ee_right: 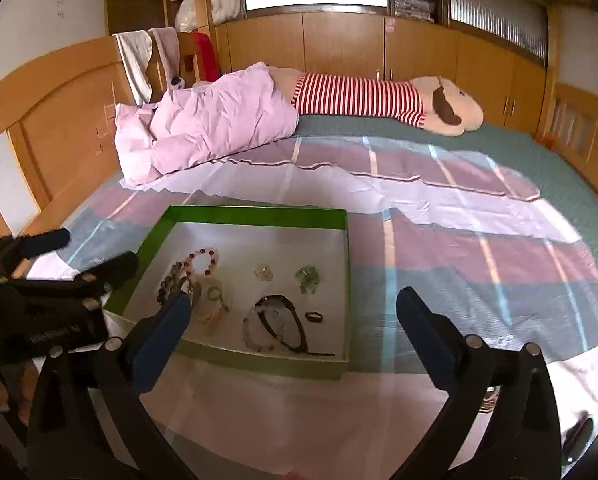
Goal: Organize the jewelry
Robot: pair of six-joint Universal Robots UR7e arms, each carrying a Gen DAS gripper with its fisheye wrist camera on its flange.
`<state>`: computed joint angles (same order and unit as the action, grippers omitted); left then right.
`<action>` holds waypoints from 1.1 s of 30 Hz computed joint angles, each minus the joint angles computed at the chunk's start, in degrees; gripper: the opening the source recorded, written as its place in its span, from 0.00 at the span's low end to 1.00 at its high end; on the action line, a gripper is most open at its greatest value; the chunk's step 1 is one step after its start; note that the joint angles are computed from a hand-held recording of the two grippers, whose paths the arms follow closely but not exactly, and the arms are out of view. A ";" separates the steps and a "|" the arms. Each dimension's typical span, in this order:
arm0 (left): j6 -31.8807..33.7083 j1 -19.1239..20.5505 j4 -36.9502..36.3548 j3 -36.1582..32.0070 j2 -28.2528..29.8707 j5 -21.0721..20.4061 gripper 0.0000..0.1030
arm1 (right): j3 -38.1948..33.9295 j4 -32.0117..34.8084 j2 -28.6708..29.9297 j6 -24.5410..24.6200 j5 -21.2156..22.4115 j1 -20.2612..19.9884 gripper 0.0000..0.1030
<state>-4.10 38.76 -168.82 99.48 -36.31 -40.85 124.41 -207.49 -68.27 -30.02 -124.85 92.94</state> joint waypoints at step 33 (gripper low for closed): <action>-4.74 -0.56 2.54 2.64 -2.03 -1.47 0.96 | -0.79 -0.38 0.73 2.14 -5.41 1.08 0.97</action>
<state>-8.84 38.20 -166.28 102.12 -38.33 -42.32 123.61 -207.87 -67.53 -27.88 -130.25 94.02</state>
